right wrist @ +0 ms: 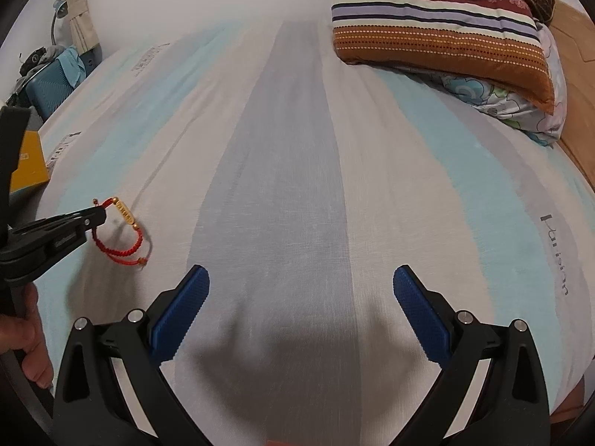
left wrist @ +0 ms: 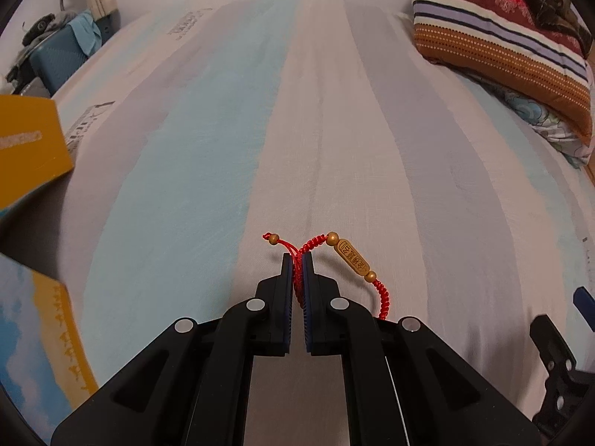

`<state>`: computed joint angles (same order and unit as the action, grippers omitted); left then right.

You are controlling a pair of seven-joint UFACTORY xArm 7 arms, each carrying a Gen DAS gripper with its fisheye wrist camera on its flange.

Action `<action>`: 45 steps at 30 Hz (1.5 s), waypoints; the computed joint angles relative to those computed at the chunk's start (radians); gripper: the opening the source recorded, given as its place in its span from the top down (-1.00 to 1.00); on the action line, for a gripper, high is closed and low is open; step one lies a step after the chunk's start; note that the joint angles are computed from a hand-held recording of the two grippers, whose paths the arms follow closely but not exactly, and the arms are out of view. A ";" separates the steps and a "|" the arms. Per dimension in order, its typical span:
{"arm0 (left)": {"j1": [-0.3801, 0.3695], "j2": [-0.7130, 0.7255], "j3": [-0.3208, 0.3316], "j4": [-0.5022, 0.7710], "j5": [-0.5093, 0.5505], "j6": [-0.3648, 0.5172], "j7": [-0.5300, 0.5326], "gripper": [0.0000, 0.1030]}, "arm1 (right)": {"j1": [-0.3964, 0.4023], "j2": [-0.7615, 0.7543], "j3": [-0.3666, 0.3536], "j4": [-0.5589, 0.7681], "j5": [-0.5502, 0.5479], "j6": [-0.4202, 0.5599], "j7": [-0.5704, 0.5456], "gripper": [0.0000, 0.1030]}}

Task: Organize jewelry
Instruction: 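Lift the red cord bracelet with the left tool over the box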

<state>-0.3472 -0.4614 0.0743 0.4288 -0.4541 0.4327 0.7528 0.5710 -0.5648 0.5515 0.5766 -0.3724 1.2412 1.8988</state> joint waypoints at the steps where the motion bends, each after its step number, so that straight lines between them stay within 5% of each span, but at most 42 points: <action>1: 0.007 -0.023 0.010 -0.005 0.003 0.018 0.007 0.92 | 0.000 0.003 0.005 0.010 -0.001 0.009 0.000 -0.85; 13: 0.101 -0.322 0.111 -0.028 0.040 0.233 0.091 0.92 | 0.014 0.080 0.037 0.109 -0.034 0.080 0.027 -0.85; 19: 0.164 -0.358 0.158 0.001 0.059 0.291 0.131 0.92 | 0.025 0.127 0.034 0.161 -0.071 0.096 0.041 -0.85; 30: 0.318 -0.296 0.299 0.127 0.051 0.398 0.258 0.92 | 0.047 0.254 0.019 0.288 -0.183 0.092 0.058 -0.85; 39: 0.431 -0.083 0.418 0.322 -0.047 0.459 0.388 0.92 | 0.109 0.438 -0.034 0.448 -0.314 0.091 0.053 -0.85; 45: 0.512 0.068 0.433 0.393 -0.089 0.443 0.469 0.92 | 0.181 0.567 -0.095 0.564 -0.374 0.102 0.013 -0.85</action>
<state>0.1650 -0.3934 0.5076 0.8216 -0.5433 0.8754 1.2216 0.7517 0.0024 0.4570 1.1404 -0.7464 1.3430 1.9115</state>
